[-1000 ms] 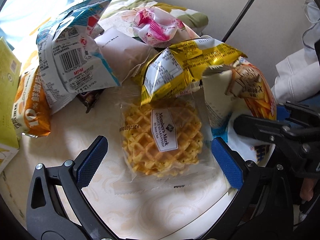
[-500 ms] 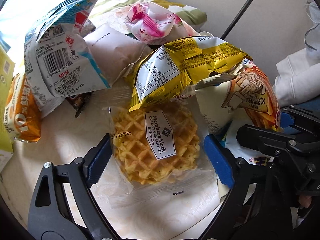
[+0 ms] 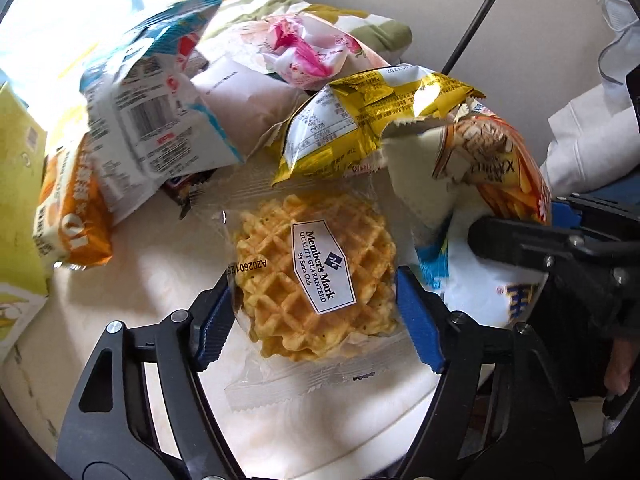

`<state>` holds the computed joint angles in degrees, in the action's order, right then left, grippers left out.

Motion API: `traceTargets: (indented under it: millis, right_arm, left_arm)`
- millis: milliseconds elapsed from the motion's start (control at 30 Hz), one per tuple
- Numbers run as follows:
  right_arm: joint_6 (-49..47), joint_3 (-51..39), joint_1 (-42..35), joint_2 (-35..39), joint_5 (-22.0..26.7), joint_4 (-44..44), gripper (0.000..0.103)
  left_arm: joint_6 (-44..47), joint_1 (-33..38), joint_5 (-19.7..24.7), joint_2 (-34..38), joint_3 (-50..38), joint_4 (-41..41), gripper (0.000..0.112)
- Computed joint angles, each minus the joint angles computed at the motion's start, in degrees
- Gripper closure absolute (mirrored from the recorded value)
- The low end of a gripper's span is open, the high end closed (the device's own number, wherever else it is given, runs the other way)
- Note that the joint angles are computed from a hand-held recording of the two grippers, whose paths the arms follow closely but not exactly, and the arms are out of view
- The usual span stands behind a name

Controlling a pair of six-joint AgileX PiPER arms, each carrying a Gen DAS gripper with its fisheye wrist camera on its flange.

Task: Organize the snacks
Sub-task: 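Grasp the waffle packet with the left gripper while the right grasps the orange fries bag, then carry both packets over the box and open both grippers to drop them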

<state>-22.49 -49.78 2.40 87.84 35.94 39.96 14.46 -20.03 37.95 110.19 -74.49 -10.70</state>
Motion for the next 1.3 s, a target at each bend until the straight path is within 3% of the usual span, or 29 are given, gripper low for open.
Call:
traceTargets:
  millis: [433,633,867,1133,1300]
  right_arm:
    - [0.16,1.32,2.53,-6.82,2.14,0.98,0.06]
    - [-0.25,-3.36,5.18,-8.75,4.51,0.42,0.06]
    - [0.33,-13.46,10.39,-6.39,6.67,-0.99,0.06]
    - [7.97,-31.68,19.76,3.8,7.96,-7.06,0.06]
    - [15.39,-47.59,25.31,13.43,10.3,-12.87,0.06]
  left_arm:
    - [-2.47,4.3,0.02,-13.39,8.27,-1.3,0.04]
    - [-4.18,8.69,1.6,-23.38,10.18,-1.96,0.04]
    - [-1.15,19.29,6.48,-30.12,7.09,-7.73,0.04]
    - [5.29,33.85,12.9,-26.78,-4.3,-14.73,0.04]
    - [9.3,42.09,17.62,-19.99,-15.03,-18.78,0.04]
